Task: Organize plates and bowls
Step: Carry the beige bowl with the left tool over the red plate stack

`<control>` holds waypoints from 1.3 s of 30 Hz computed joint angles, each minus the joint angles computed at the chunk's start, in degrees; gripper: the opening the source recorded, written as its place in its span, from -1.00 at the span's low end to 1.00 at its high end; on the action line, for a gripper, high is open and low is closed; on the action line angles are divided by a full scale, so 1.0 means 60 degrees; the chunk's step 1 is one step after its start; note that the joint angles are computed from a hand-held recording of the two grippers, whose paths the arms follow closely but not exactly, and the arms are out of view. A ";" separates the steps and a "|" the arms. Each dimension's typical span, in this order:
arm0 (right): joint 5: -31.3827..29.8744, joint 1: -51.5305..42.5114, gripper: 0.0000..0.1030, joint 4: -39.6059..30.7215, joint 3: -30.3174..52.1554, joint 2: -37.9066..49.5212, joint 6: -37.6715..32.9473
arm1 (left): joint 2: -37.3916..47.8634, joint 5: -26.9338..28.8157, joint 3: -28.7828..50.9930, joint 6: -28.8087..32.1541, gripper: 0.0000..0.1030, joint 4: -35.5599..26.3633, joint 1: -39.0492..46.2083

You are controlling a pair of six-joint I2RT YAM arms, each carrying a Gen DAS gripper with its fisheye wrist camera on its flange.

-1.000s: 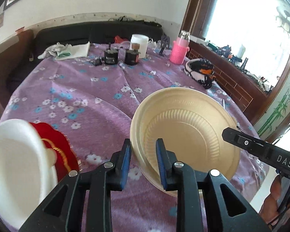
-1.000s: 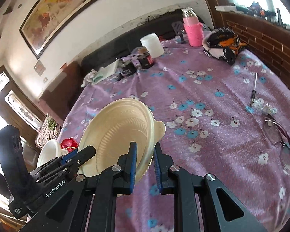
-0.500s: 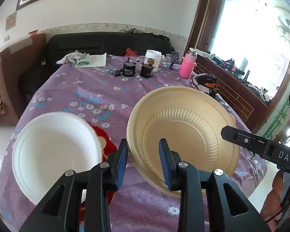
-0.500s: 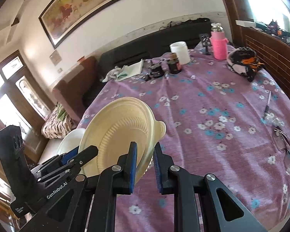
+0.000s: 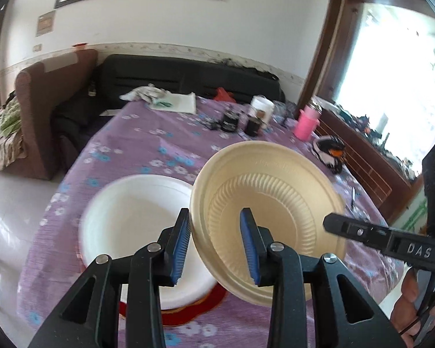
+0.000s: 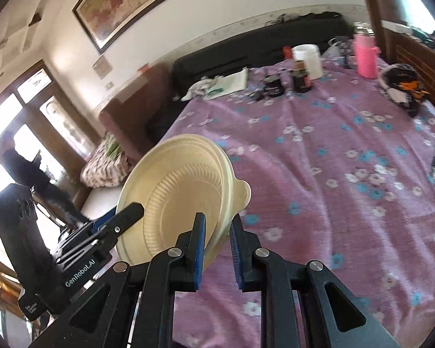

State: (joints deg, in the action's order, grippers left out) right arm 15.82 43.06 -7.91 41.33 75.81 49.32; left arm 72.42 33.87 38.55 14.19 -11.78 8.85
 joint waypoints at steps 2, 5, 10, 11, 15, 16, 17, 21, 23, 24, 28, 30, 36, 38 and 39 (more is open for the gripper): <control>-0.0264 0.0028 -0.64 0.0163 0.0337 0.0480 -0.0028 | 0.0117 0.0117 0.0125 0.0046 -0.37 0.0040 0.0380; -0.0731 -0.0024 -0.64 0.0454 0.0898 0.1317 -0.0148 | 0.0444 0.0323 0.0343 0.0135 -0.37 0.0079 0.0950; -0.1250 -0.0163 -0.64 0.0503 0.1852 0.2458 -0.0343 | 0.1200 0.0464 0.0707 0.0252 -0.37 0.0119 0.1521; -0.1371 -0.0198 -0.64 0.0470 0.2056 0.2676 -0.0390 | 0.1381 0.0489 0.0787 0.0259 -0.37 0.0144 0.1613; -0.1583 -0.0212 -0.64 0.0285 0.2626 0.3240 -0.0511 | 0.1905 0.0498 0.1001 0.0302 -0.37 0.0220 0.1835; -0.1610 -0.0206 -0.64 0.0253 0.2746 0.3380 -0.0537 | 0.1996 0.0503 0.1032 0.0308 -0.37 0.0232 0.1878; -0.1651 -0.0205 -0.64 0.0229 0.2870 0.3538 -0.0540 | 0.2107 0.0508 0.1081 0.0320 -0.37 0.0238 0.1925; -0.1827 -0.0247 -0.64 0.0205 0.3141 0.3940 -0.0584 | 0.2476 0.0530 0.1238 0.0309 -0.37 0.0295 0.2026; -0.1905 -0.0257 -0.64 0.0216 0.3253 0.4136 -0.0582 | 0.2610 0.0519 0.1281 0.0296 -0.37 0.0326 0.2045; -0.1940 -0.0296 -0.64 0.0204 0.3326 0.4212 -0.0617 | 0.2671 0.0515 0.1302 0.0293 -0.37 0.0337 0.2058; -0.1970 -0.0274 -0.64 0.0194 0.3491 0.4441 -0.0628 | 0.2832 0.0534 0.1345 0.0300 -0.37 0.0394 0.2102; -0.1965 -0.0271 -0.63 0.0174 0.3552 0.4511 -0.0674 | 0.2892 0.0535 0.1352 0.0287 -0.37 0.0429 0.2115; -0.1894 -0.0221 -0.62 0.0262 0.3577 0.4629 -0.0703 | 0.2875 0.0491 0.1264 0.0340 -0.37 0.0553 0.2147; -0.1894 -0.0224 -0.61 0.0324 0.3580 0.4669 -0.0718 | 0.2828 0.0404 0.1193 0.0314 -0.37 0.0660 0.2097; -0.1877 -0.0215 -0.61 0.0333 0.3571 0.4663 -0.0722 | 0.2805 0.0371 0.1167 0.0318 -0.37 0.0694 0.2083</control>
